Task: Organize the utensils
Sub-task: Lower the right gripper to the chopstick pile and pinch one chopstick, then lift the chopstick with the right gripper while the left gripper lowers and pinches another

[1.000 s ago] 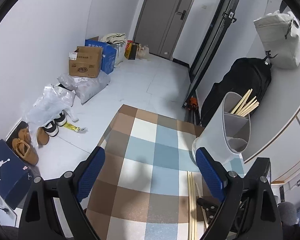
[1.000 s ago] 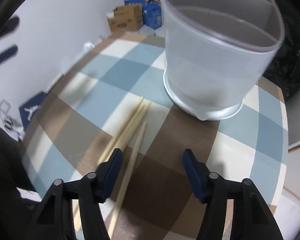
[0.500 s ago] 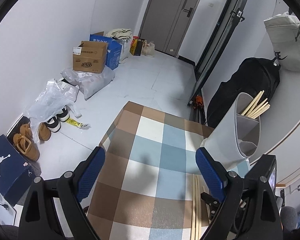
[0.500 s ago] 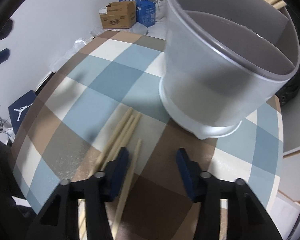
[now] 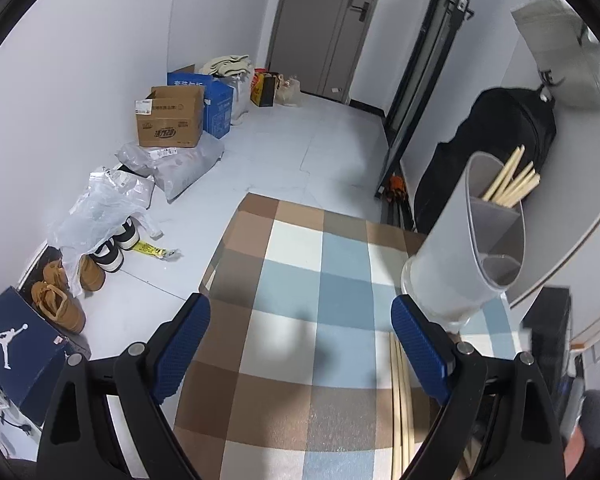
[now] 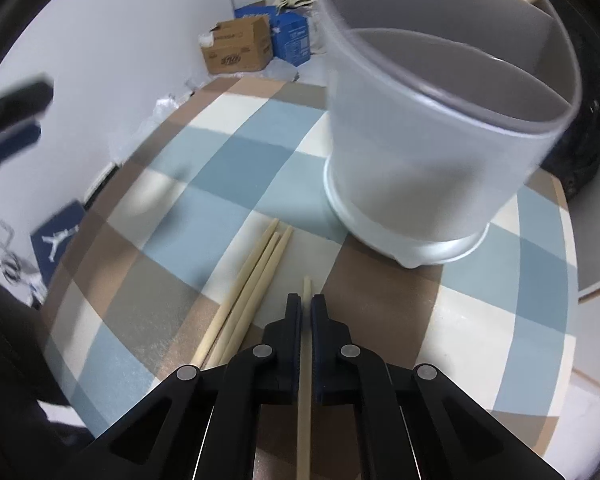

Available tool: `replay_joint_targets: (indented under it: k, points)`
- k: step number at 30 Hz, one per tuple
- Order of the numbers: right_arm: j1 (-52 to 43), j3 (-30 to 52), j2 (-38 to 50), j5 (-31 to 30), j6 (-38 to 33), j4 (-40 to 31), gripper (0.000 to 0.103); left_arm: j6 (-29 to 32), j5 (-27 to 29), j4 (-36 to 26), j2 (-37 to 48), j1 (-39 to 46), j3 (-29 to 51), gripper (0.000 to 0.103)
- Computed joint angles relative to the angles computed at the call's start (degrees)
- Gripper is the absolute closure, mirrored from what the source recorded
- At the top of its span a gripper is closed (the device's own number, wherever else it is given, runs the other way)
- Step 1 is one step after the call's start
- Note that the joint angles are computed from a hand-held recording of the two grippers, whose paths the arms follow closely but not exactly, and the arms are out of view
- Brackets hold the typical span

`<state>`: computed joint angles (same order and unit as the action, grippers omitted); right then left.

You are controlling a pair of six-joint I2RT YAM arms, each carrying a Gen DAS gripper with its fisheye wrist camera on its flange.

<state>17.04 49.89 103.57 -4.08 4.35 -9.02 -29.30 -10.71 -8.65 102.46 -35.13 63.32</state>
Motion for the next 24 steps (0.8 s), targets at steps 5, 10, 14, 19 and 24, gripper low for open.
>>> replay_joint_targets:
  k: [5,10,14,19,24]
  points:
    - [-2.4,-3.2,-5.4,-2.9,1.8,2.0,0.099,1.8,0.2,-3.9,2.3,-1.8,2.7,0.014]
    - [-5.1,-6.0,-12.3,-6.0,2.8,3.7,0.099,3.7,1.8,-10.1,7.4,-4.3,8.3,0.014]
    - [-7.9,-8.5,-18.2,-8.6,3.0,4.2,0.099,3.7,5.1,-15.5,11.9,-5.7,12.8,0.014]
    - [-13.2,-11.8,-23.9,-14.3,3.9,5.3,0.099,3.6,6.1,-20.6,14.2,-6.7,15.9,0.014]
    - [-18.5,-13.8,-25.6,-19.3,5.4,7.2,0.099,2.7,4.9,-23.6,15.5,-7.8,17.5,0.014]
